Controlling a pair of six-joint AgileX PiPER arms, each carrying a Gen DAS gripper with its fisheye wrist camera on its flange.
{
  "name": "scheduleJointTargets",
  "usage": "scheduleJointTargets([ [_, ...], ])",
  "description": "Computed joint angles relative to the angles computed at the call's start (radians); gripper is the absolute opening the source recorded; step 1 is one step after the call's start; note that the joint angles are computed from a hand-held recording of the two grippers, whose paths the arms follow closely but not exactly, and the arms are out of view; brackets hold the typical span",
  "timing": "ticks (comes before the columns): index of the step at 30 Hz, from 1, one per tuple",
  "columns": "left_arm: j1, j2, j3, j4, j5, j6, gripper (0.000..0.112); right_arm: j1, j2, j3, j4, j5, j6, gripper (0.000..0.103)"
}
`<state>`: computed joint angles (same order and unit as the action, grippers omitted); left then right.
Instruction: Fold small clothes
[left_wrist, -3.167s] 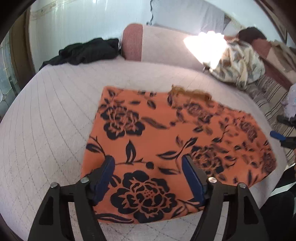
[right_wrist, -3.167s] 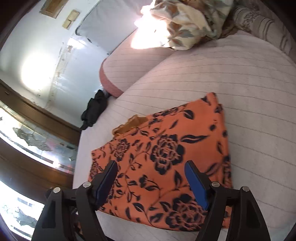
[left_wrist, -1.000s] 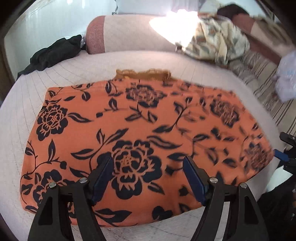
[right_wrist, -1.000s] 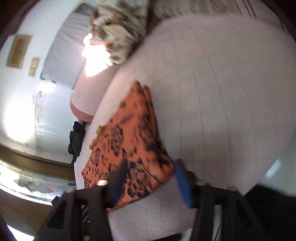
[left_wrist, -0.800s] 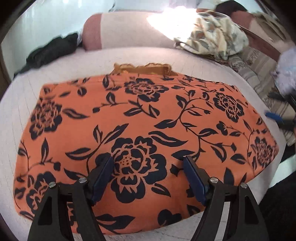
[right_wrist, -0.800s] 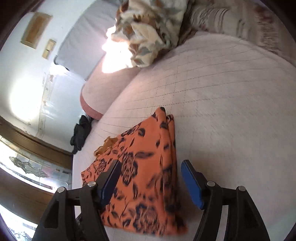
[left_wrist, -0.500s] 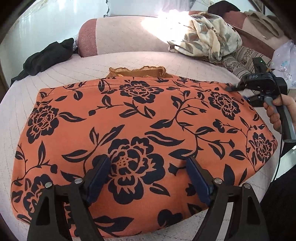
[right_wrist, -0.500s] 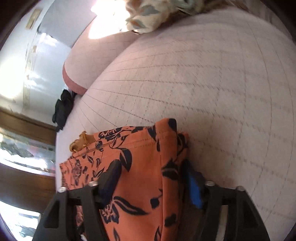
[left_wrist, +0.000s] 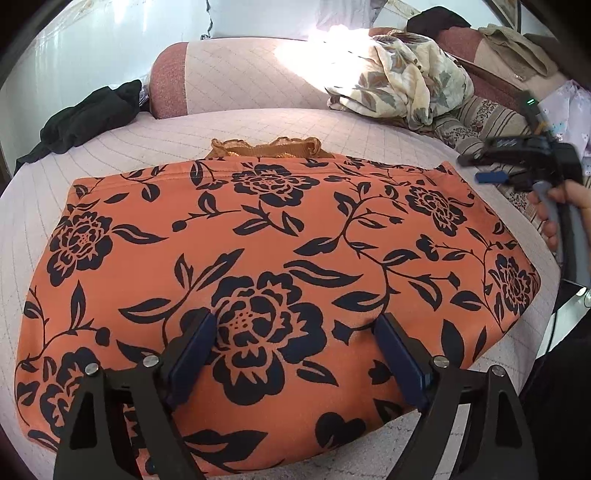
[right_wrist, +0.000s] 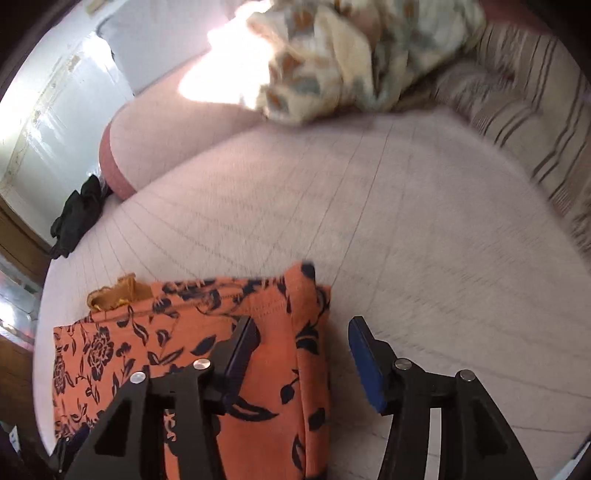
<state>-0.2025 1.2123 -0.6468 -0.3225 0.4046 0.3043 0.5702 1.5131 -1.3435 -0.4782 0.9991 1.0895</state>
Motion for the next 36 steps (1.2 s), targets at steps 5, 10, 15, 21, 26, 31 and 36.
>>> scheduleJointTargets([
  [5,-0.008,-0.002,0.002,0.022,-0.006,-0.014,0.088,0.144,-0.109,0.041,0.034,-0.115,0.083,0.074],
  [10,0.098,-0.041,-0.052,-0.116,0.136,0.097,0.088,0.038,-0.122,0.291,0.329,-0.324,0.001,0.065],
  [15,0.408,-0.209,-0.040,-0.234,0.281,0.226,0.088,0.169,-0.207,0.253,0.147,-0.247,0.143,0.070],
  [21,0.671,-0.072,-0.064,-0.180,0.419,0.232,0.079,0.218,-0.268,0.417,0.127,-0.347,0.243,0.081],
  [26,0.755,-0.179,-0.088,-0.241,0.476,0.286,0.078,0.223,-0.249,0.391,0.109,-0.340,0.262,0.081],
  [31,0.600,-0.060,-0.082,0.042,0.354,0.072,0.078,0.168,-0.310,0.461,0.186,-0.438,0.232,0.081],
  [36,0.625,-0.147,-0.096,-0.047,0.388,0.098,0.078,0.193,-0.402,0.478,0.098,-0.446,0.361,0.081],
])
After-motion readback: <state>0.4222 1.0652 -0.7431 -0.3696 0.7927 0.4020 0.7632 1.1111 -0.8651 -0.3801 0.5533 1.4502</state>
